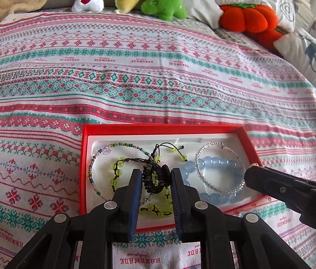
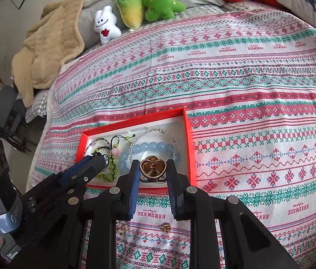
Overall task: Organize jewelry
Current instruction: 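Carry both pieces over the red box and open the left tool, then open the right tool to drop the gold heart piece, withdraw both tools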
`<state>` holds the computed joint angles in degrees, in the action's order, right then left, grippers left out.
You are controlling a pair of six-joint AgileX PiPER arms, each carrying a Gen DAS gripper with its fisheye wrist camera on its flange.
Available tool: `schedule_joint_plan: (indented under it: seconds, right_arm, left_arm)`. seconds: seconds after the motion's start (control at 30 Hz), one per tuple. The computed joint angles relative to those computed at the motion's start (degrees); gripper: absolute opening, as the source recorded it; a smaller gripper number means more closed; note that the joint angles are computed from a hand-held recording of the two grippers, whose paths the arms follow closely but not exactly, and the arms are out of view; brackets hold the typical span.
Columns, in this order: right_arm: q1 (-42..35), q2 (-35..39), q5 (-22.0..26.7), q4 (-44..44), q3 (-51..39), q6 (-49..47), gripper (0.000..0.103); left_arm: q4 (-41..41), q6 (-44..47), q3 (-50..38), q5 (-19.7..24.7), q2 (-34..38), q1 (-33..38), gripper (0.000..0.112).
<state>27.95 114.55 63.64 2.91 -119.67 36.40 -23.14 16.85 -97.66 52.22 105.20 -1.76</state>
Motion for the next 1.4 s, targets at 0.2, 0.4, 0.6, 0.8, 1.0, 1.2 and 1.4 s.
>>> schedule_joint_plan:
  seconds: [0.2, 0.4, 0.6, 0.8, 1.0, 1.2, 1.4]
  right_arm:
    - [-1.1, 0.8, -0.4, 0.7, -0.1, 0.1, 0.025]
    - [-1.5, 0.8, -0.4, 1.0, 0.2, -0.2, 0.025]
    - [-1.3, 1.7, -0.1, 0.9, -1.0, -0.2, 0.025]
    - [-1.0, 3.4, 1.0, 1.2, -3.3, -0.2, 0.025]
    - [-1.0, 4.2, 1.5, 1.4, -4.6, 0.2, 0.025]
    - [-1.4, 3.7, 0.9, 3.8, -4.4, -0.5, 0.039]
    - [-1.3, 0.8, 0.2, 3.7, -1.9, -0.8, 0.047]
  left_arm:
    - [1.3, -1.0, 0.0, -0.6, 0.5, -0.7, 0.024]
    - [2.6, -0.1, 1.0, -1.3, -0.8, -0.9, 0.043]
    - [3.5, 1.0, 2.7, -1.2, -2.7, -0.7, 0.047]
    - [3.1, 2.1, 4.7, -1.9, -4.6, -0.1, 0.051]
    - [3.0, 2.9, 5.5, -1.8, -5.1, 0.6, 0.052]
    - [3.4, 3.3, 6.3, -1.9, -5.7, 0.7, 0.058]
    - [3.4, 4.1, 7.4, -1.5, -7.0, 0.9, 0.064]
